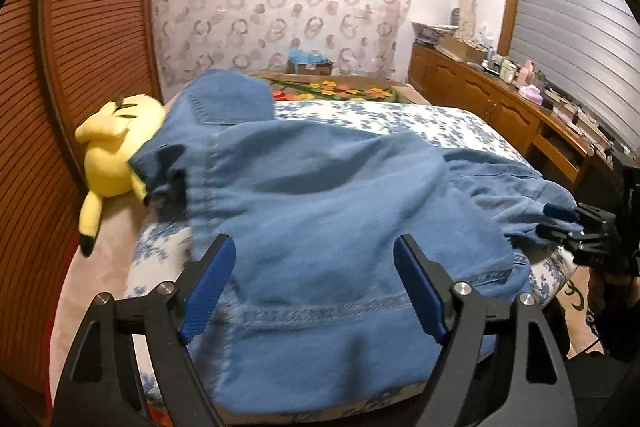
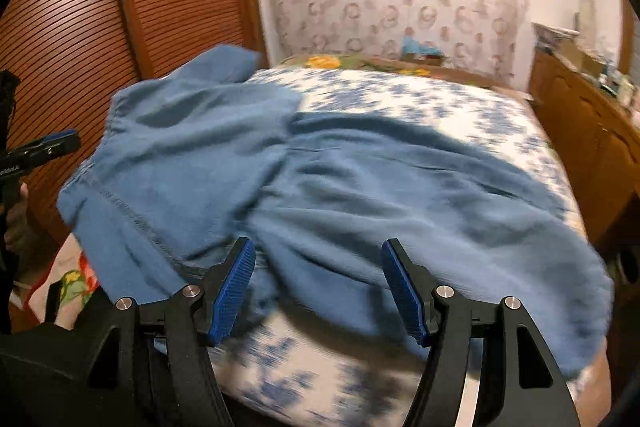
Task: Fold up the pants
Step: 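Close the right tool on the jeans leg hem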
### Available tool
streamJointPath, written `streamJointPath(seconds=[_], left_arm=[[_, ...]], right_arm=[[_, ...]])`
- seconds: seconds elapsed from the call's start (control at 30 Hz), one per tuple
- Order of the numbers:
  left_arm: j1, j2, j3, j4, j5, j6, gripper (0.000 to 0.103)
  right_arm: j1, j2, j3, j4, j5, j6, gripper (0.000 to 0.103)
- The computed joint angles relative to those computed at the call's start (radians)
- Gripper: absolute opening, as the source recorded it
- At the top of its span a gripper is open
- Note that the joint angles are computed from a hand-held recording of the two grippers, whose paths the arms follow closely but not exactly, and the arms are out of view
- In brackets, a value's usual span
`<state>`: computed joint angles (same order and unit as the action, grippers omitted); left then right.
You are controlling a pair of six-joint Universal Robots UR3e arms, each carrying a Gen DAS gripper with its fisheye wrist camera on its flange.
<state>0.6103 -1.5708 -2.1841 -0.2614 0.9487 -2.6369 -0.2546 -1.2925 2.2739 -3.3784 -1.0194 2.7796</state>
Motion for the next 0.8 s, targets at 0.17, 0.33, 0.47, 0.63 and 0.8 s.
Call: streamJointPath(seconds=[0.17,0.33,0.47,0.63,0.8], left_arm=[[-0.085,-0.040,0.034,0.027,0.028,-0.034,0.082],[-0.151,-0.071,0.072,0.030,0.049,-0.046,0.082],[-0.196,-0.096,0.103,0.028,0.068,-0.052,0.082],[-0.242,-0.124,0.132,0.024,0.088,-0.060,0.082],[-0.289,-0.158,0.152,0.019,0.105,-0.059,0.082]], right_arm=[[-0.162,-0.046,0.111,-0.053,0.033,-0.037,0.068],[-0.270,-0.062,0.162,-0.081,0.017,-0.058,0.068],[-0.365,-0.055,0.199,-0.102,0.029,-0.089,0.068],[-0.431,-0.038,0.217,-0.119,0.021,-0.100,0.067],[-0.469,-0.013,0.221,-0.137,0.005,-0.109,0.067]])
